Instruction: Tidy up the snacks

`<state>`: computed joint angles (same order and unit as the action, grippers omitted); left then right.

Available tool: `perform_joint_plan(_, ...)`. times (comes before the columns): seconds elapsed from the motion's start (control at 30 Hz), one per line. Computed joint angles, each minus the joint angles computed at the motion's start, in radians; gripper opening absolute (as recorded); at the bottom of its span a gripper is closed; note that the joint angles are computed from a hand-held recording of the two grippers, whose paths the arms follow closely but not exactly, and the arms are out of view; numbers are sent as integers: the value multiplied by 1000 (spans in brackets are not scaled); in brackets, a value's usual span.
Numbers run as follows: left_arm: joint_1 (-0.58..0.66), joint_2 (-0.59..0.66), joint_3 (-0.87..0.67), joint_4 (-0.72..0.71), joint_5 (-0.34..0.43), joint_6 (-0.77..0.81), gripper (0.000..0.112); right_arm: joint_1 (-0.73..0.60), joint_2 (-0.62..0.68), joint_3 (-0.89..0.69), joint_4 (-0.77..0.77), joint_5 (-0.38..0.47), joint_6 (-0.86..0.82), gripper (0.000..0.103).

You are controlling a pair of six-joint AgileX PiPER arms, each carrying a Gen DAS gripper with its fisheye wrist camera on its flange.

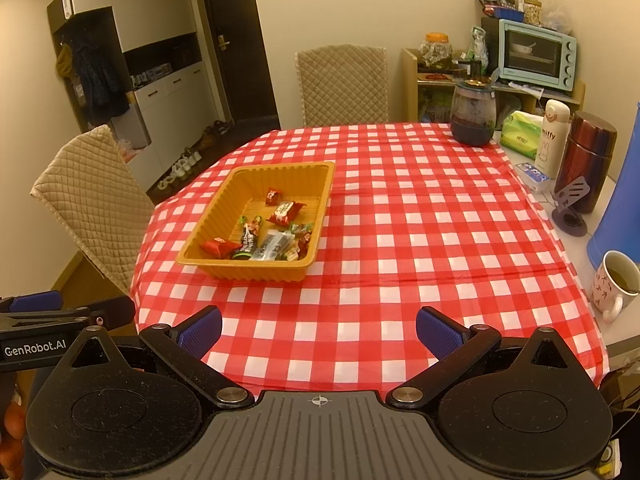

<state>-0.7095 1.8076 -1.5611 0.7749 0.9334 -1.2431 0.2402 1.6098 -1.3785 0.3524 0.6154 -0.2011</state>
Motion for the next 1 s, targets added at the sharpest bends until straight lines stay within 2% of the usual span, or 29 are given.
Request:
perform_joint_plan(0.77, -6, 7, 5, 5, -4, -17, 103, 11, -4, 18, -8, -12, 15, 102)
perform_joint_plan(1.0, -10, 3, 28, 26, -26, -52, 103, 18, -2, 25, -12, -19, 27, 102)
